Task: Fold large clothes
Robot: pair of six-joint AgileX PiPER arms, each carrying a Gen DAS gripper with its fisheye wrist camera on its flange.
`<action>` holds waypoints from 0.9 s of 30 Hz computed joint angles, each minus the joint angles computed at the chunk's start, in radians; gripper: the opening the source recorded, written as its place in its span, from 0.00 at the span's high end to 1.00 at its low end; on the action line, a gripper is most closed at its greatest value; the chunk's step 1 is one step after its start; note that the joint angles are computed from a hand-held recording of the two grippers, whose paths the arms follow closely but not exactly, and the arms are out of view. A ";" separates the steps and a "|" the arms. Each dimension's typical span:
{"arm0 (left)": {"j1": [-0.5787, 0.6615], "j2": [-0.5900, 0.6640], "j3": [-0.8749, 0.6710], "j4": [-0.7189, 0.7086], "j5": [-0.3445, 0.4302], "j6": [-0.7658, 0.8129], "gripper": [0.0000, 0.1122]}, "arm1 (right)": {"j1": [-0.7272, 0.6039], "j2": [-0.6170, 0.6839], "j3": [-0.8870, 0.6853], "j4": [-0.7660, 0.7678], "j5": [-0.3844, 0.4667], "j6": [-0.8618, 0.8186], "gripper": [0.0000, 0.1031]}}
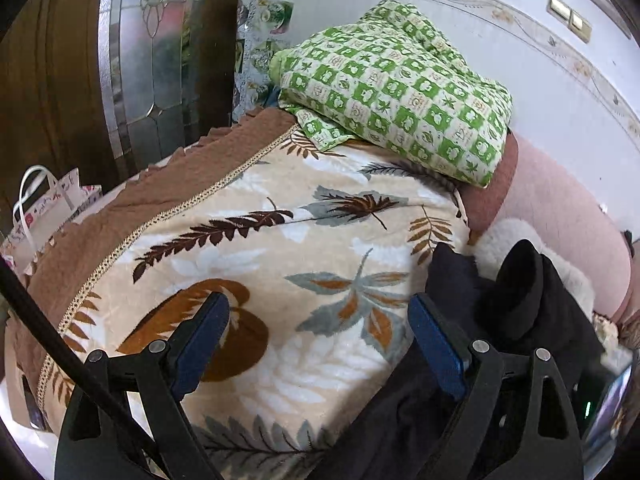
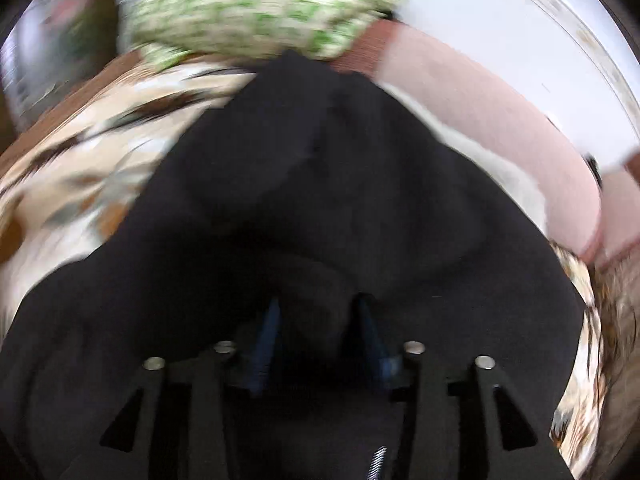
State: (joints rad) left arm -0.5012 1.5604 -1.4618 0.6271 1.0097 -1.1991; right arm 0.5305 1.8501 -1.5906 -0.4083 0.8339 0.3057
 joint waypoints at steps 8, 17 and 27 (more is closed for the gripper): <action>0.075 -0.032 0.034 -0.069 -0.029 0.000 0.19 | 0.014 -0.085 0.010 0.036 -0.005 0.004 0.43; 0.110 -0.031 0.045 -0.123 -0.055 0.020 0.19 | 0.109 0.253 -0.362 -0.249 0.165 0.131 0.16; 0.107 -0.023 0.037 -0.128 -0.056 0.034 0.19 | 0.083 0.130 -0.269 -0.189 0.113 0.167 0.79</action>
